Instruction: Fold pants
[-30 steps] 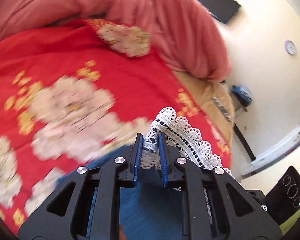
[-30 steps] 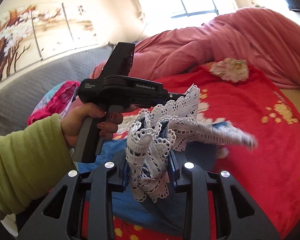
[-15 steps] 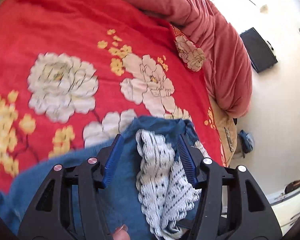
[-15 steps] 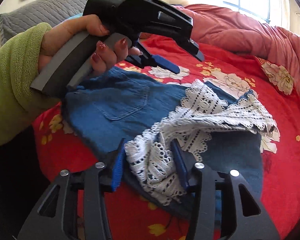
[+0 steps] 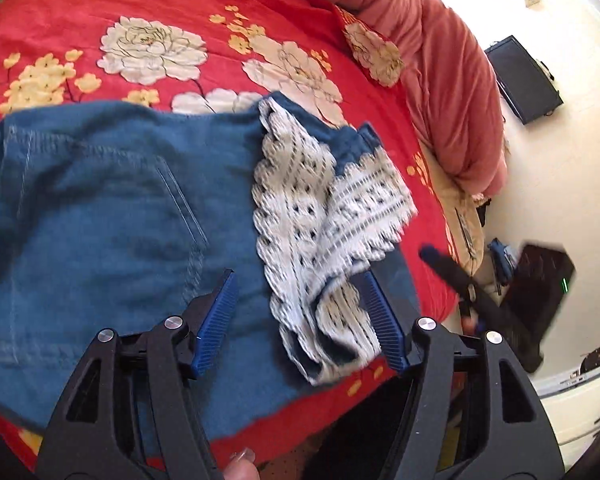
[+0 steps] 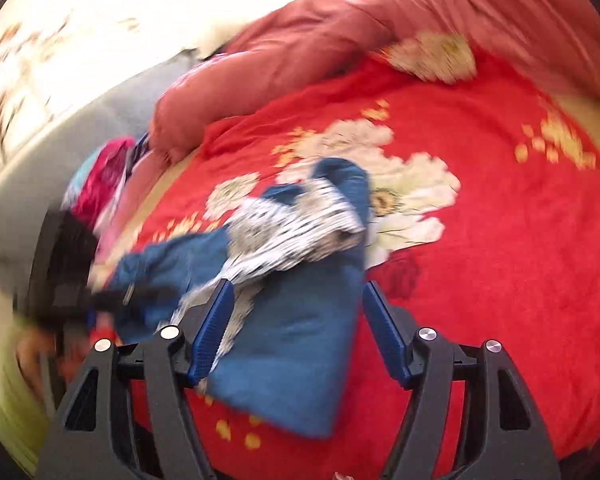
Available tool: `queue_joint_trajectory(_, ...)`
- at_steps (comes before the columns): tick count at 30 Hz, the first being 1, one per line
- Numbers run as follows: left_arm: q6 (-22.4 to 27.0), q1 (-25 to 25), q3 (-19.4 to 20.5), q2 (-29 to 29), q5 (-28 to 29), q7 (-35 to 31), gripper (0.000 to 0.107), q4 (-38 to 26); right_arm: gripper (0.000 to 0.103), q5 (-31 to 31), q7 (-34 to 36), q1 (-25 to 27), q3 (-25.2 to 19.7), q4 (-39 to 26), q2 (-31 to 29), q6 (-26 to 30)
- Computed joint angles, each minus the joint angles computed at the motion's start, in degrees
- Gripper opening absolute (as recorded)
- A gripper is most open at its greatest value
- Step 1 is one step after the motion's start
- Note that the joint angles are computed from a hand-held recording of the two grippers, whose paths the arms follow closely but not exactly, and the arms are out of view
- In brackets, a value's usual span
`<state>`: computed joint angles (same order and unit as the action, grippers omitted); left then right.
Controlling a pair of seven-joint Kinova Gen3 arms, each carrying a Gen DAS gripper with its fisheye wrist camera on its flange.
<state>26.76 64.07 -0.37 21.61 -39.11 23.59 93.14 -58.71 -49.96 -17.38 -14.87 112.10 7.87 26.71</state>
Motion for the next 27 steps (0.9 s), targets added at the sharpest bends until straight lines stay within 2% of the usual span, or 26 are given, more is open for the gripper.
queue_joint_trajectory(2, -1.5, 2.5, -2.0, 0.2, -1.7, 2.7, 0.056, 0.3, 0.067, 1.8, -4.7, -2.7, 4.8, -3.7, 3.3, 3.9)
queue_joint_trajectory(4, -2.9, 2.8, -2.0, 0.3, -2.6, 4.2, 0.056, 0.7, 0.066, 1.7, -6.8, -7.0, 10.1, -6.9, 5.7, 6.2)
queue_joint_trajectory(6, -4.9, 1.5, -0.7, 0.6, -1.9, 3.9, 0.056, 0.8, 0.033, 0.9, -6.0, -11.1, 15.4, -9.5, 7.6, 9.3)
queue_joint_trajectory(7, -4.5, 1.6, -0.9, 1.0, -0.6, 2.3, 0.055, 0.3, 0.024, 0.2, -5.4, -13.5, 18.0, -11.6, 8.7, 11.3)
queue_joint_trajectory(8, -3.3, 1.2, -0.3, 1.3, 0.6, 0.6, 0.053, -0.4, 0.024, 0.5, -5.5, -16.2, 20.6, -12.8, 8.9, 12.5)
queue_joint_trajectory(11, -1.2, 0.0, 1.3, 1.9, 3.8, -3.3, 0.051, -1.9, 0.024, 6.2, -9.1, -24.2, 25.8, -17.6, 9.1, 12.2)
queue_joint_trajectory(14, -0.9, -0.3, 1.5, 2.0, 5.6, -5.6, 0.051, -2.4, 0.026, 13.2, -15.6, -32.1, 31.7, -25.6, 13.1, 15.1)
queue_joint_trajectory(15, -1.1, -0.1, 1.2, 1.9, 6.0, -5.8, 0.051, -2.2, 0.032, 15.5, -17.2, -34.8, 33.8, -28.2, 14.7, 16.1)
queue_joint_trajectory(17, -1.5, -0.1, 1.0, 1.8, 6.8, -6.4, 0.051, -2.0, 0.051, 20.2, -19.2, -40.1, 38.8, -33.2, 17.7, 18.7)
queue_joint_trajectory(18, -1.7, 0.0, 0.8, 1.8, 7.1, -6.5, 0.051, -1.8, 0.057, 22.5, -20.1, -42.7, 41.1, -35.3, 19.0, 19.9)
queue_joint_trajectory(19, -2.0, 0.0, 0.7, 1.6, 7.5, -6.8, 0.051, -1.7, 0.061, 24.8, -20.6, -45.4, 43.2, -37.2, 20.2, 21.3)
queue_joint_trajectory(23, -2.8, 0.4, 0.1, 1.2, 8.4, -6.9, 0.051, -0.9, 0.061, 34.2, -23.3, -55.6, 52.6, -43.3, 26.2, 26.0)
queue_joint_trajectory(25, -2.8, 0.5, -0.1, 1.1, 8.8, -7.0, 0.051, -0.6, 0.061, 38.5, -26.1, -57.0, 53.6, -47.4, 29.6, 29.7)
queue_joint_trajectory(27, -2.7, 0.9, -0.4, 1.0, 8.8, -6.9, 0.051, -0.5, 0.061, 42.6, -28.7, -55.8, 51.4, -50.2, 31.5, 32.2)
